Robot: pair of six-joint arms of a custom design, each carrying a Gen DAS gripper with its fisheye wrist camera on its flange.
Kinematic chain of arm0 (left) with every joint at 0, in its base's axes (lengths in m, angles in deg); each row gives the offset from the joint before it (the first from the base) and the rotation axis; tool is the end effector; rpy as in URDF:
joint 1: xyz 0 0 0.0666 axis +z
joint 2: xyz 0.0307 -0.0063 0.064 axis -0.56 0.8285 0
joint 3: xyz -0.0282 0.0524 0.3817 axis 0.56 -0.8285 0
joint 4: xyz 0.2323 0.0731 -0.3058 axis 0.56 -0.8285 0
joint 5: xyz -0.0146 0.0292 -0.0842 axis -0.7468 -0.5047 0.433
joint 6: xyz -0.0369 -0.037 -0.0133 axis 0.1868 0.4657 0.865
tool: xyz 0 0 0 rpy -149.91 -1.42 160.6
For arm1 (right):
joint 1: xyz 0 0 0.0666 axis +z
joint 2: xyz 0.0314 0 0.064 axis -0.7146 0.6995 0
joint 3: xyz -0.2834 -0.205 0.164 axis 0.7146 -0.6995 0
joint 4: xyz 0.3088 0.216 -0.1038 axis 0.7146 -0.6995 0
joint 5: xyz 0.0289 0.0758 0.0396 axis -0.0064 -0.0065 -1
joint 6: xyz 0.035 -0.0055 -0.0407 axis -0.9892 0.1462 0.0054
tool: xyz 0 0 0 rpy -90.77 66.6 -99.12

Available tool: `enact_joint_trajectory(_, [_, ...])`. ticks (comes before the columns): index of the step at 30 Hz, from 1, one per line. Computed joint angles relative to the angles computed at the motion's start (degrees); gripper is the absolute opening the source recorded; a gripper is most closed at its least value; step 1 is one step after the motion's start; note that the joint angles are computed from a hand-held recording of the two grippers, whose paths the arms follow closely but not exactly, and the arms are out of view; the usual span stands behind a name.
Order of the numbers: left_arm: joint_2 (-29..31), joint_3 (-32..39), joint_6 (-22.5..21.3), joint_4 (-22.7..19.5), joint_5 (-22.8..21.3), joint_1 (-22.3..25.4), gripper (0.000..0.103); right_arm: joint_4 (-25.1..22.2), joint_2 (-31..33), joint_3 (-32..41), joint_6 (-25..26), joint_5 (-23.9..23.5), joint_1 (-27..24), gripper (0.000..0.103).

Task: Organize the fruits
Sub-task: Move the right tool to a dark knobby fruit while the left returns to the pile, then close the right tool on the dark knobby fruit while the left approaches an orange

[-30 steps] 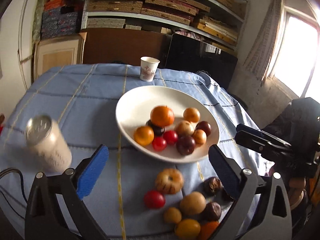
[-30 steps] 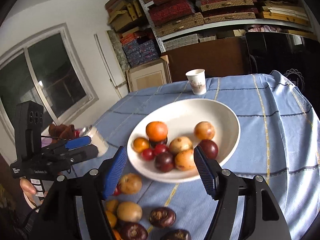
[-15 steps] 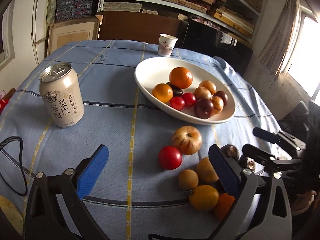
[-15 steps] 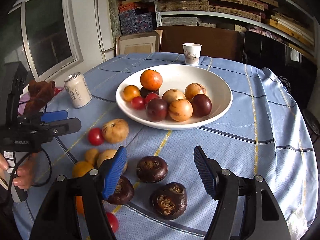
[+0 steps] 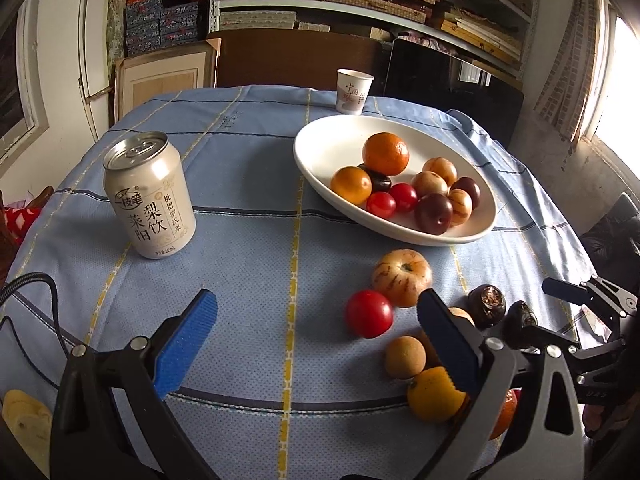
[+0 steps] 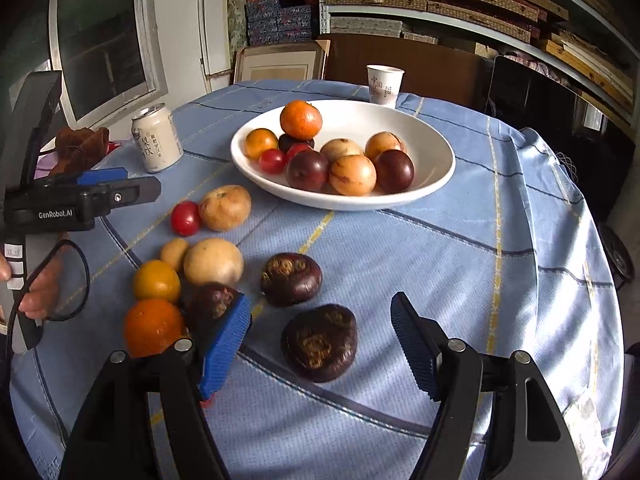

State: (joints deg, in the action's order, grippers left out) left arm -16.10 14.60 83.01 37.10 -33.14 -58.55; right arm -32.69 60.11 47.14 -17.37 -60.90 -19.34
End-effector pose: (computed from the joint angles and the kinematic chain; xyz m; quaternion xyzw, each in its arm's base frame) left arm 0.3236 -0.1365 0.2749 -0.0662 0.9222 -0.0290 0.3798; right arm 0.3620 0.1829 0.2478 -0.2758 0.8844 0.1215 0.3564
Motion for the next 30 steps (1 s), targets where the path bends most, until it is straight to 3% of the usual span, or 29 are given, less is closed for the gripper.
enact_joint_trajectory(15, [0.6,0.2,1.0,-1.1,1.9,0.9,0.098,-3.0,1.4,0.6,1.3,-0.5,-0.1,0.073])
enact_joint_trajectory(19, [0.7,0.2,0.8,-1.0,1.6,0.8,0.098,-3.7,1.9,0.9,1.9,-0.2,0.2,0.064])
enact_joint_trajectory(30, [0.7,0.1,1.0,-0.8,1.5,0.8,0.098,-4.0,2.6,1.1,2.7,1.6,1.0,0.056])
